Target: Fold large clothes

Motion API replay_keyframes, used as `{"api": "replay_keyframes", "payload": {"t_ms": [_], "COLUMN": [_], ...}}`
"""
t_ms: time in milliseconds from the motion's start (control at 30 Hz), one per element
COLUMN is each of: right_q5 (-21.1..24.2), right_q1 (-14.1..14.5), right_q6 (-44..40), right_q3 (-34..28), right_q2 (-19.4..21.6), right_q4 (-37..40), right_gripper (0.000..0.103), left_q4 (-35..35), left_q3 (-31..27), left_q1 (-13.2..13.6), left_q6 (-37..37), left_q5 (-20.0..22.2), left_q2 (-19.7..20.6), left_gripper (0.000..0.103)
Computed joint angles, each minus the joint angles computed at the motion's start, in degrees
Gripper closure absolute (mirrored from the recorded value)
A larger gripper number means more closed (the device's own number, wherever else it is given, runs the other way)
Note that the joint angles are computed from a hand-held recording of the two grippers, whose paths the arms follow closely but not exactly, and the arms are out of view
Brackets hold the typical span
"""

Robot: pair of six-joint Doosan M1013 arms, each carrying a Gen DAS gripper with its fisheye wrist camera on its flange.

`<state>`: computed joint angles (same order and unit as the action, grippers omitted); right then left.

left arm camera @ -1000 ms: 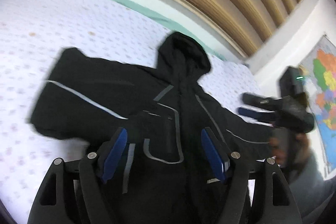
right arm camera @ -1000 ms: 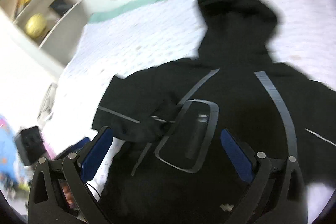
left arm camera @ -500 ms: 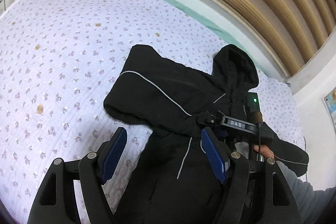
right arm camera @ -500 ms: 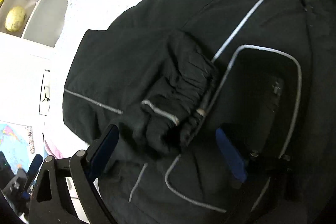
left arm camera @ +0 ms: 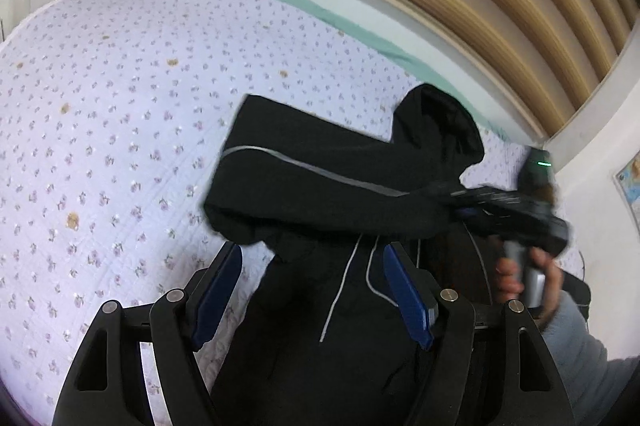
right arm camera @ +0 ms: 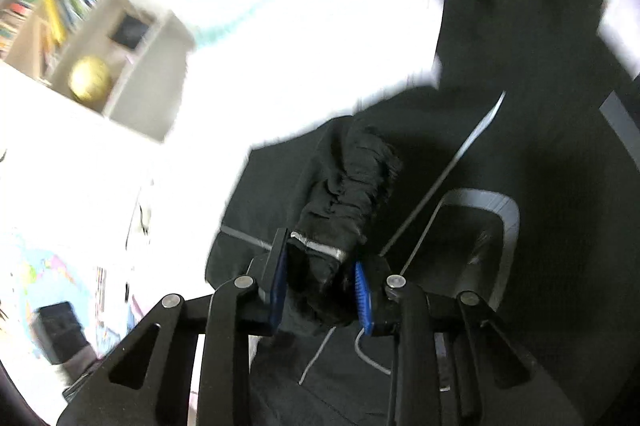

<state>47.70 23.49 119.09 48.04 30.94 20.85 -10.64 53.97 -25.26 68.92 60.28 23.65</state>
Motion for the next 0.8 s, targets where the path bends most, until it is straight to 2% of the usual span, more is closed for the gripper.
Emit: {"api": "replay_keyframes", "payload": {"t_ms": [100, 300, 433, 600, 767, 800], "right_q5": [-1.9, -1.2, 4.6, 8.2, 11.6, 10.7], "right_q1": [-0.2, -1.1, -1.8, -4.0, -6.8, -6.9], "right_q6": [1.7, 8.2, 11.9, 14.9, 19.4, 21.0], "right_q3": [3.2, 9.9, 13.7, 20.4, 27.5, 29.0], "right_q2": [-4.7, -12.4, -15.7, -18.0, -16.7, -16.5], "right_q4": [-8.4, -21.7, -28.4, -27.9, -21.7, -21.6], "right_gripper": [0.071, 0.071, 0.071, 0.071, 0.071, 0.071], "left_q4": [0.7, 0.6, 0.4, 0.2, -0.1, -0.3], "left_q3": [-0.1, 0.2, -0.3, -0.9, -2.3, -2.5], "left_q1": [-0.1, -0.5, -0.7, -0.8, -1.0, -1.1], "left_q6": [-0.4, -0.8, -0.1, -0.3, -1.7, -1.1], "left_q5": [0.3, 0.0, 0.7, 1.4, 3.2, 3.4], "left_q2": [0.0, -0.1, 0.3, 0.8, 2.1, 2.2], "left_gripper": [0.029, 0.029, 0.029, 0.029, 0.029, 0.029]}}
